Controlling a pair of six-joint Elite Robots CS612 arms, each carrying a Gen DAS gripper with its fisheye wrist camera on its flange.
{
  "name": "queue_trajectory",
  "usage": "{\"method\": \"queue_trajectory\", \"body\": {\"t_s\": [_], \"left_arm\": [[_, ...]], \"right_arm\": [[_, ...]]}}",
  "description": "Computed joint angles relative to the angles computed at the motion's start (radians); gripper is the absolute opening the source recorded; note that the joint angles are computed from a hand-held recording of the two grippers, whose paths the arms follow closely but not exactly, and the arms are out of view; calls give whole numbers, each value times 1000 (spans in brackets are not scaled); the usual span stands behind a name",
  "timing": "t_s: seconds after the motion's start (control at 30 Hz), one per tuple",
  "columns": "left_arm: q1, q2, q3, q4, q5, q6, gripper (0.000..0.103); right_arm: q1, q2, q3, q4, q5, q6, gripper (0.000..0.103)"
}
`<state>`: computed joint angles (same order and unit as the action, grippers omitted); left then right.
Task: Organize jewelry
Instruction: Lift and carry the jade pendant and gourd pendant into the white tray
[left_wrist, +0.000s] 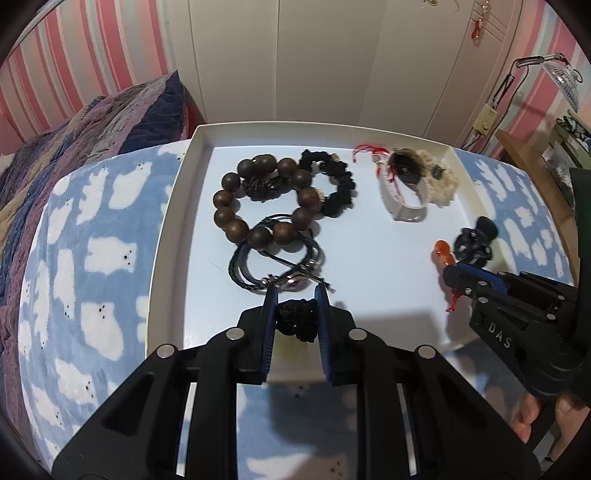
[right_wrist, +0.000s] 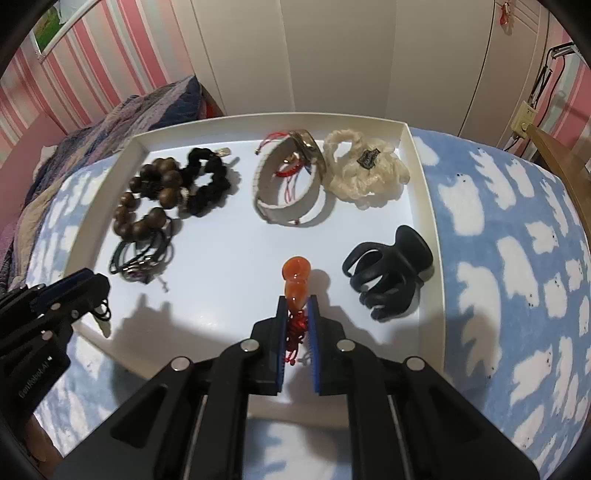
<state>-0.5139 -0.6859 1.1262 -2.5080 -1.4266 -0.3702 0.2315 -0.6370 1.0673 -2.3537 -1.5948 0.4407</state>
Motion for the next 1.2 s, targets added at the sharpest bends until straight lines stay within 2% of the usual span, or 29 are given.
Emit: {"method": "queue_trajectory", "body": {"t_s": [0.37,0.67,1.0,1.13,1.2], "left_arm": [[11,27,-15,-20,21,10,19],[23,31,-13,-26,-12,14,20],[24,31,-12,11,-12,16,21],[23,30,-10,22,-13,21,29],[23,28,-5,24,-8,23,30]], "right_arm": [[12,37,-46,23,-49,-3,10],[11,41,-49,24,-48,3,11],[8,33,-48,63,-36,-1,11],[11,27,-43,75,-45,-9,12],[11,25,-40,79,-46,-12,12]]}}
